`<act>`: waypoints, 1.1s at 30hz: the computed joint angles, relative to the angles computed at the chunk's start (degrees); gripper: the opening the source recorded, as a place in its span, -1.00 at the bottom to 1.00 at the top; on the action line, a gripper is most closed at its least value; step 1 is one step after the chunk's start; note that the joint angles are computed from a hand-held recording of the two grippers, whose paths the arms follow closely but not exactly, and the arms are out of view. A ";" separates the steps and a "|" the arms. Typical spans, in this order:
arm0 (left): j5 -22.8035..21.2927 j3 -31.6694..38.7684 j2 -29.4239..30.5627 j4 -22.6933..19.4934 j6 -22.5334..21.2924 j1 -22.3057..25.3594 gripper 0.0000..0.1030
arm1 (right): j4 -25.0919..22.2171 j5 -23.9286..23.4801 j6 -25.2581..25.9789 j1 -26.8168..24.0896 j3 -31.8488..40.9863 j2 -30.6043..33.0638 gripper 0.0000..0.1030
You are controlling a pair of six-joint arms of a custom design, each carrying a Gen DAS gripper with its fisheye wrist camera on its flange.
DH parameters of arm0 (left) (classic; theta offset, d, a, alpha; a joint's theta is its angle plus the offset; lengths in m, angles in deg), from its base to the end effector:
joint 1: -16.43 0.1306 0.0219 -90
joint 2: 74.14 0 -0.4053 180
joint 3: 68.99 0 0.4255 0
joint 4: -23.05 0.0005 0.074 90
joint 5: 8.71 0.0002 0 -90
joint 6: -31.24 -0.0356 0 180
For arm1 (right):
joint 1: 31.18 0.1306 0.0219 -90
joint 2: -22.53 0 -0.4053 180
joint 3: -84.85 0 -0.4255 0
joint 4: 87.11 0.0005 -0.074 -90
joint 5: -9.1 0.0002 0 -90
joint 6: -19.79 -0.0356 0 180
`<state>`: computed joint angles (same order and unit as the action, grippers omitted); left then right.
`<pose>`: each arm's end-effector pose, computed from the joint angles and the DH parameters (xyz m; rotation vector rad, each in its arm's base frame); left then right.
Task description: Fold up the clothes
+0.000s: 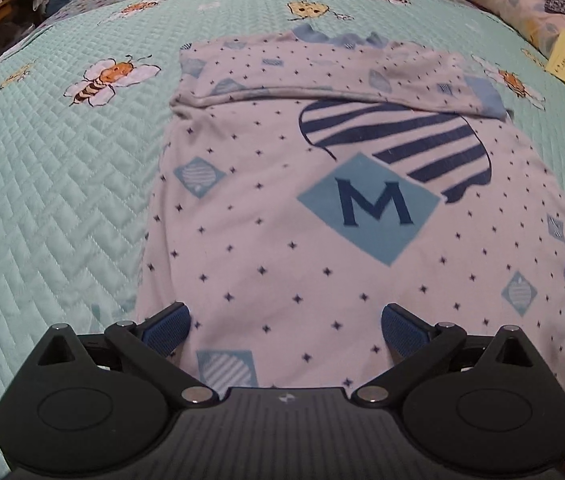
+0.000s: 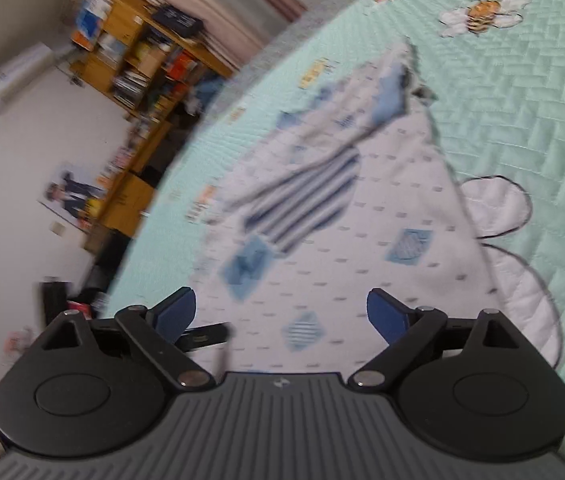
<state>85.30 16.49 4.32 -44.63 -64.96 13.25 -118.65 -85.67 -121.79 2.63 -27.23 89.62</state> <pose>0.4158 -0.0261 0.4841 0.2388 2.6163 -0.0738 0.3174 0.2155 0.4540 0.2963 2.2427 0.9420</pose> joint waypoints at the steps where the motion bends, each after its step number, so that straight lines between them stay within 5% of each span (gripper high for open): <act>1: 0.14 -0.21 -0.21 -0.03 -0.18 0.07 0.98 | 0.03 0.82 0.41 0.34 -0.77 -0.13 0.81; 6: 0.88 -0.95 -0.75 0.13 -0.47 0.46 0.99 | -1.92 4.58 1.57 2.86 -1.60 -0.75 0.81; 9: 0.78 -1.02 -0.70 0.21 -0.41 0.35 0.99 | -2.76 3.88 1.95 3.37 -0.69 0.07 1.00; 13: 1.46 -0.81 -0.42 -0.13 -0.46 0.68 0.99 | -4.45 3.34 2.87 3.86 1.37 1.04 0.99; 18: 1.49 -0.70 -0.25 -0.33 -0.50 0.66 0.99 | -4.70 9.11 5.36 4.97 4.41 2.09 0.99; 25: 1.62 -0.51 -0.04 -0.66 -0.38 0.73 0.99 | -1.79 4.75 -2.54 1.96 -0.78 0.03 0.98; 33: 1.23 -0.44 0.05 -0.78 -0.18 0.52 0.99 | -4.06 7.60 -1.85 3.46 0.26 -1.73 0.98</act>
<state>86.53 16.05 4.37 -45.41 -65.14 13.77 -122.72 -78.07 -123.64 6.09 -26.97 87.90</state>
